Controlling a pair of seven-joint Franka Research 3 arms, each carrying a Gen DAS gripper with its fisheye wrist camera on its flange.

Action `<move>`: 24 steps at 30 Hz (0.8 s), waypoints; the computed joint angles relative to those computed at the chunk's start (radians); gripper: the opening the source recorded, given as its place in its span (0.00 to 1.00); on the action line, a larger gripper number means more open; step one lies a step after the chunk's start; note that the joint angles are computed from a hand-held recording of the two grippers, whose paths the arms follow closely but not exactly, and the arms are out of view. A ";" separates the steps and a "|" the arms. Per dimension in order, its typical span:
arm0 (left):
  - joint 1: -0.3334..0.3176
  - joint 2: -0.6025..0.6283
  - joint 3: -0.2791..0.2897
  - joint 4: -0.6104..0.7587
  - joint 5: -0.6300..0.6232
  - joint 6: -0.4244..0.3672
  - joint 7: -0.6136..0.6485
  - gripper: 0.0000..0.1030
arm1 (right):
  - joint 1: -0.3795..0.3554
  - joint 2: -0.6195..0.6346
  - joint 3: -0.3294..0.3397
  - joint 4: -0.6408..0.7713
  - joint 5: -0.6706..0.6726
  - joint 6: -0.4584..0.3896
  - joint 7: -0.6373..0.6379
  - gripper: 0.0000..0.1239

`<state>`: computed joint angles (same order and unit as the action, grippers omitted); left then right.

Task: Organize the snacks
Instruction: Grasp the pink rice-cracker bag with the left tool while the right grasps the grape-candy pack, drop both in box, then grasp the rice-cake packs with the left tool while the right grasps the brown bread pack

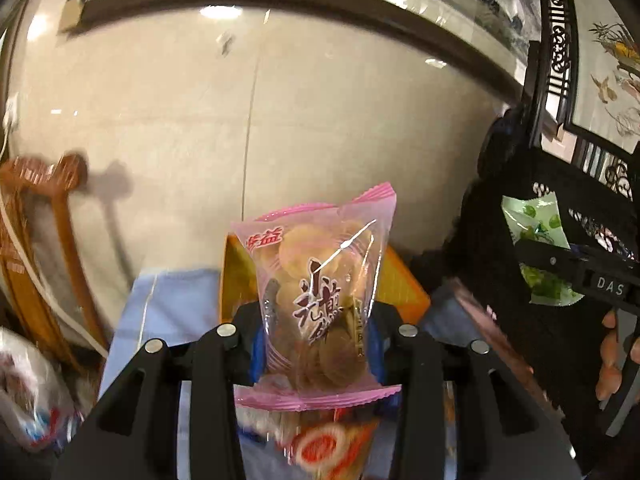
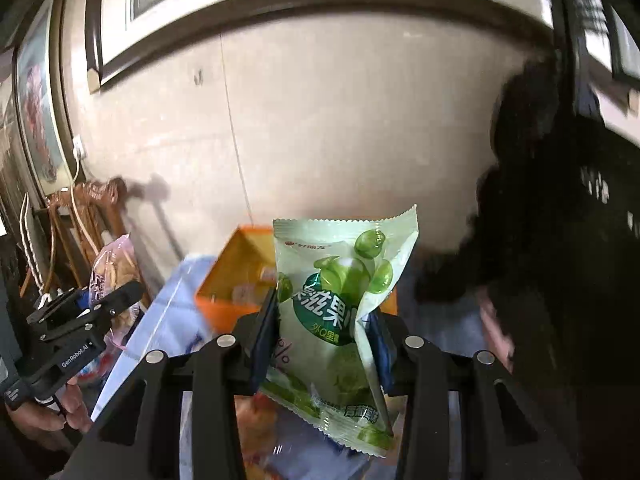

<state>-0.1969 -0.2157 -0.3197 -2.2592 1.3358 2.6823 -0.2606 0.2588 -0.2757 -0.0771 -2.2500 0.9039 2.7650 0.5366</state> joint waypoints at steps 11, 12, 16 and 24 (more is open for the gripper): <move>0.000 0.286 0.094 0.360 -0.047 -0.046 0.219 0.40 | -0.038 0.321 0.083 0.383 -0.064 -0.007 0.098 0.34; -0.005 0.324 0.108 0.403 -0.052 -0.052 0.232 0.45 | -0.057 0.379 0.105 0.454 -0.099 -0.042 0.126 0.41; -0.048 0.430 0.154 0.491 -0.169 -0.176 0.314 0.96 | -0.027 0.479 0.064 0.515 -0.443 -0.032 0.400 0.64; -0.073 0.317 0.157 0.133 -0.056 -0.054 0.198 0.96 | -0.100 0.390 0.037 0.141 -0.628 0.094 0.516 0.65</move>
<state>-0.2703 0.1017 -0.1625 -2.1258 1.2794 2.6282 -0.0625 0.1589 0.1147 -0.0406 -2.1085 0.2757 2.8592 1.0524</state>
